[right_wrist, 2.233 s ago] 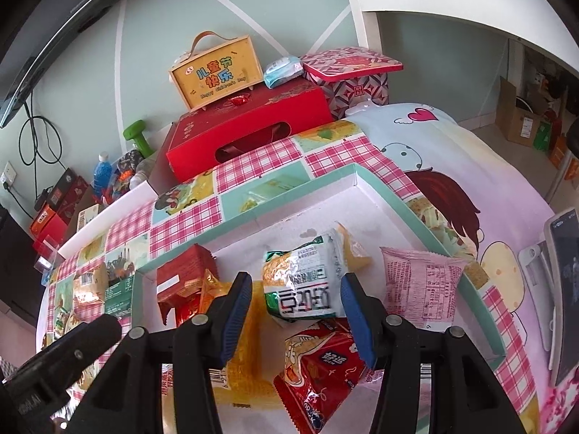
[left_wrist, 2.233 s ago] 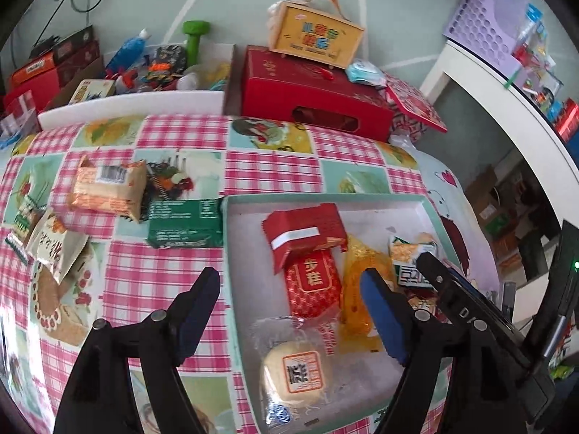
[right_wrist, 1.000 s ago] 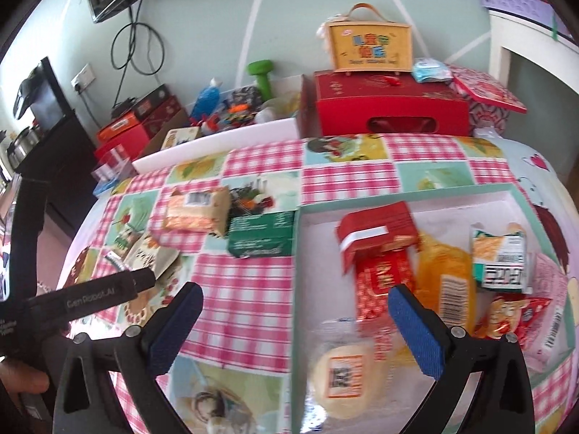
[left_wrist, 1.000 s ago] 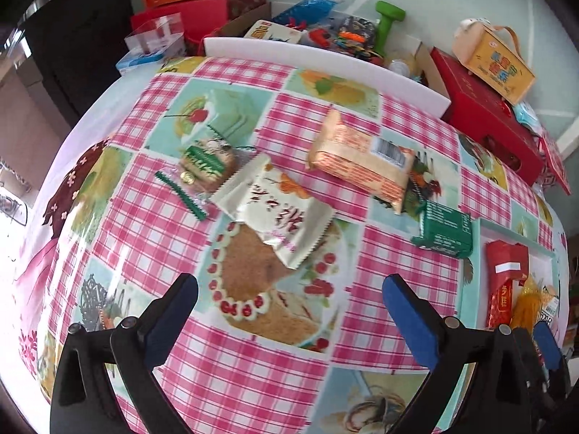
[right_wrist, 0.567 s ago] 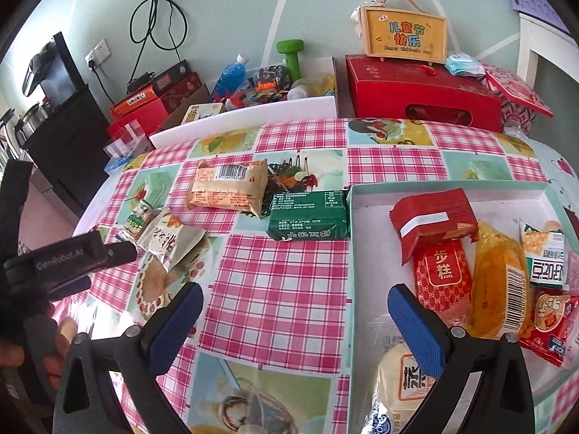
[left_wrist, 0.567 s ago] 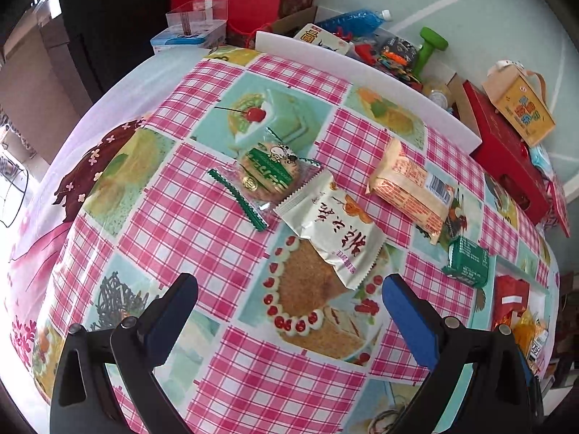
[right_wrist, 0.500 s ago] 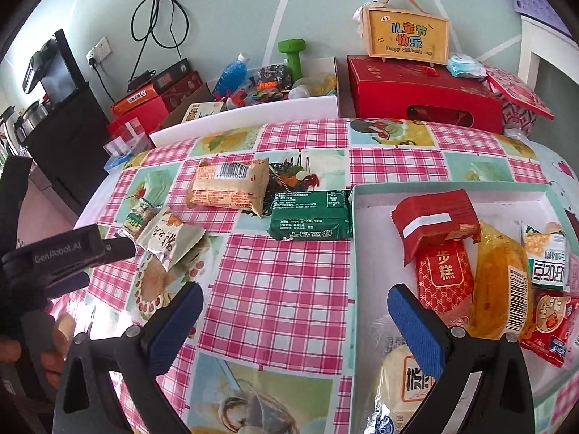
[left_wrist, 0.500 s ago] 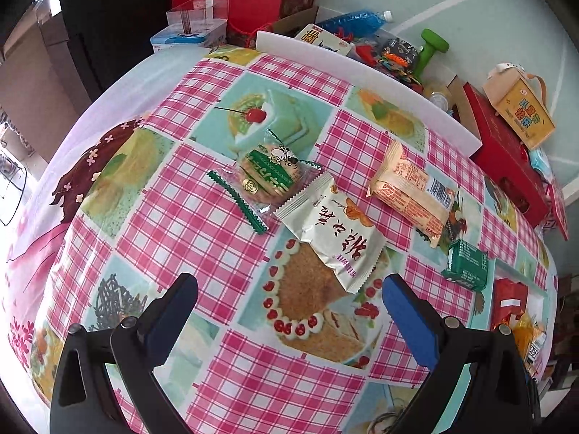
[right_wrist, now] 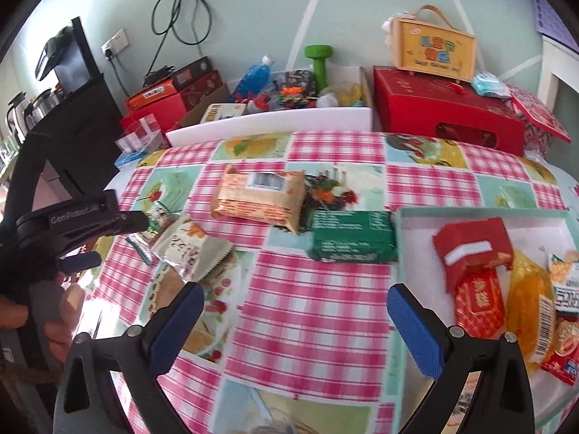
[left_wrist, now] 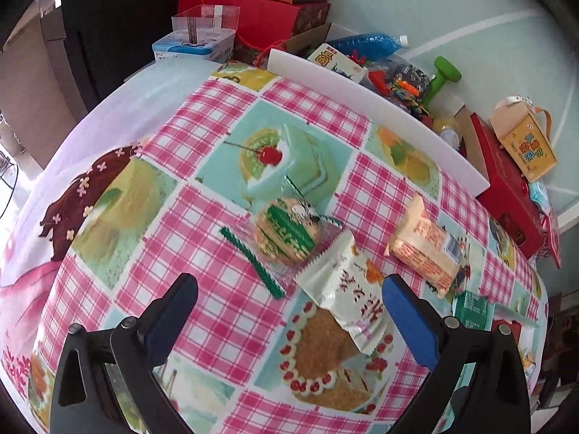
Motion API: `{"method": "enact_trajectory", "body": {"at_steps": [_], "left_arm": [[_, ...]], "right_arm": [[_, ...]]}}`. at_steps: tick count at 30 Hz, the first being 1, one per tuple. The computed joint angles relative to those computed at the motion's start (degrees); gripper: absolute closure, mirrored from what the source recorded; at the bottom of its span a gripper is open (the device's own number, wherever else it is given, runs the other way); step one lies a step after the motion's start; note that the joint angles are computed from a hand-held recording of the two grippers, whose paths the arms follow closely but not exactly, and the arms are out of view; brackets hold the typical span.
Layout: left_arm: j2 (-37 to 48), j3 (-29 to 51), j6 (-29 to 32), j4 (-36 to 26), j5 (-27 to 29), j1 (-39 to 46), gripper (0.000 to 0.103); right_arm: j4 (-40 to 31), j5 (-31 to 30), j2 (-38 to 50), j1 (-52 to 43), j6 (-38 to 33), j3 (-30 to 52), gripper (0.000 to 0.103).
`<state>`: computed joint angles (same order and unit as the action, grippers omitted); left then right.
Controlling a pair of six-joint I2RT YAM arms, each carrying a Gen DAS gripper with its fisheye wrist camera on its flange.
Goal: Organize snacks
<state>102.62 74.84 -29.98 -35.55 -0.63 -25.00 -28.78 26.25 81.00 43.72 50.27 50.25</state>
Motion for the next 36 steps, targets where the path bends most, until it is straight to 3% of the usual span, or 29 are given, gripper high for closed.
{"method": "enact_trajectory", "body": {"at_steps": [10, 16, 28, 34, 36], "left_arm": [[4.04, 1.24, 6.24, 2.97, 0.26, 3.54, 0.002], [6.44, 1.91, 10.18, 4.62, 1.53, 4.63, 0.002], [8.05, 1.78, 12.80, 6.83, 3.39, 5.28, 0.002], [8.37, 1.80, 13.49, 7.44, 3.40, 5.18, 0.002], [8.43, 1.81, 13.50, 7.55, 3.17, 5.03, 0.002]], "right_arm": [[8.19, -6.91, 16.46, -1.05, -9.29, 9.84, 0.001], [8.02, -7.96, 25.98, -1.44, -13.91, 17.06, 0.001], [7.64, -8.93, 33.51, -2.91, -17.94, 24.39, 0.001], [8.43, -7.78, 34.20, -2.87, -18.73, 25.07, 0.017], [9.28, -7.29, 33.68, -2.88, -18.06, 24.25, 0.027]]}}
